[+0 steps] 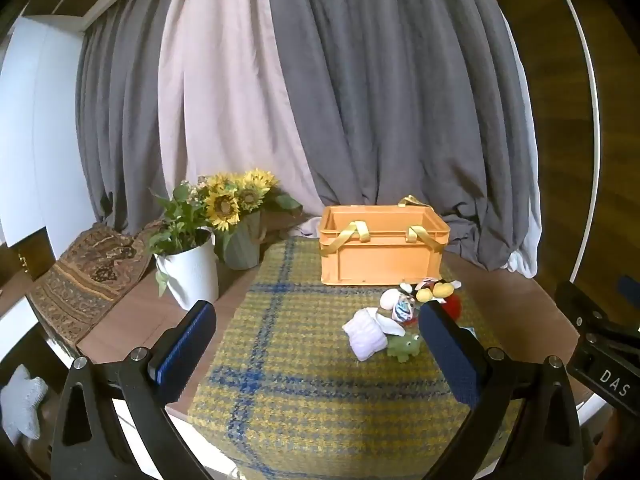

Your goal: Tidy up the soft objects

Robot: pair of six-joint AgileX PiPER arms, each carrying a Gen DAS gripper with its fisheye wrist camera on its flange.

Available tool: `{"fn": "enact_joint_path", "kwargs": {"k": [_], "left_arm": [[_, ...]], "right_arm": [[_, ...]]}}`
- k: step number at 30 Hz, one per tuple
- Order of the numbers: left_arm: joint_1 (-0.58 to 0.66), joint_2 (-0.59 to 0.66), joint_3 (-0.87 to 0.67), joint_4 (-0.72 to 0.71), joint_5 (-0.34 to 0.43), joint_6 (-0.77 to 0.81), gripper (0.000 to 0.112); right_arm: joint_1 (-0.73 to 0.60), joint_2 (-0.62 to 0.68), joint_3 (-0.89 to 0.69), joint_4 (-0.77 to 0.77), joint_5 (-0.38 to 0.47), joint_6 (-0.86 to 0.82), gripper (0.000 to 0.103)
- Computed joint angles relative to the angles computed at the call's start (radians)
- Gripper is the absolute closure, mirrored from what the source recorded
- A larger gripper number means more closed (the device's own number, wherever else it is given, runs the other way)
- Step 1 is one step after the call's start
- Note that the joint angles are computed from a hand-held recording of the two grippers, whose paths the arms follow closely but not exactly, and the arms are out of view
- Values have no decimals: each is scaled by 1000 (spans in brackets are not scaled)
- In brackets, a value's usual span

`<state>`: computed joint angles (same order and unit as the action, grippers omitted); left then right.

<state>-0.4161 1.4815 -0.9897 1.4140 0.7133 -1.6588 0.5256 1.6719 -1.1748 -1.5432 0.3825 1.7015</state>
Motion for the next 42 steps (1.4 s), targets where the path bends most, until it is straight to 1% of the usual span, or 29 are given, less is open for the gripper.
{"fn": "enact_joint_path", "kwargs": {"k": [2, 3, 4, 5, 7, 8, 10, 11, 13, 17, 19, 22, 25, 32, 42], "left_arm": [[7, -3, -13, -25, -11, 27, 9], [8, 2, -22, -29, -12, 32, 9], [-17, 2, -13, -5, 20, -3, 9], [-23, -15, 6, 8, 29, -25, 9], [-34, -12, 1, 14, 43, -27, 9], [-34, -12, 7, 22, 44, -38, 9], [-46, -24, 20, 32, 57, -48, 9], [-35, -22, -4, 8, 49, -18, 9], [-36, -24, -11, 1, 48, -9, 9], [-35, -23, -26, -22, 37, 19, 9], [-40, -20, -31, -22, 44, 18, 9], [-39, -29, -13, -8, 39, 4, 9], [-43, -29, -12, -8, 41, -1, 9], [-60, -30, -3, 3, 55, -19, 9], [-57, -30, 2, 10, 52, -27, 9]], "right_arm": [[-4, -6, 14, -62, -8, 65, 0], [-6, -10, 17, -60, -11, 62, 0], [-8, -13, 20, -59, -13, 61, 0], [-9, -17, 24, -55, -15, 58, 0], [-13, -24, 31, -46, -20, 54, 0], [-14, -28, 24, -17, -24, 17, 0], [-15, -28, 24, -8, -26, 8, 0], [-16, -28, 27, -22, -27, 21, 0], [-21, -25, 38, -77, -27, 82, 0], [-25, -41, 28, -2, -34, 4, 0], [-21, -50, 23, 43, -31, -36, 0], [-21, -51, 35, -1, -29, 11, 0], [-10, -53, 31, 8, -15, 2, 0], [-18, -61, 36, 2, -27, 10, 0], [-15, -63, 25, 18, -31, -6, 0]]}}
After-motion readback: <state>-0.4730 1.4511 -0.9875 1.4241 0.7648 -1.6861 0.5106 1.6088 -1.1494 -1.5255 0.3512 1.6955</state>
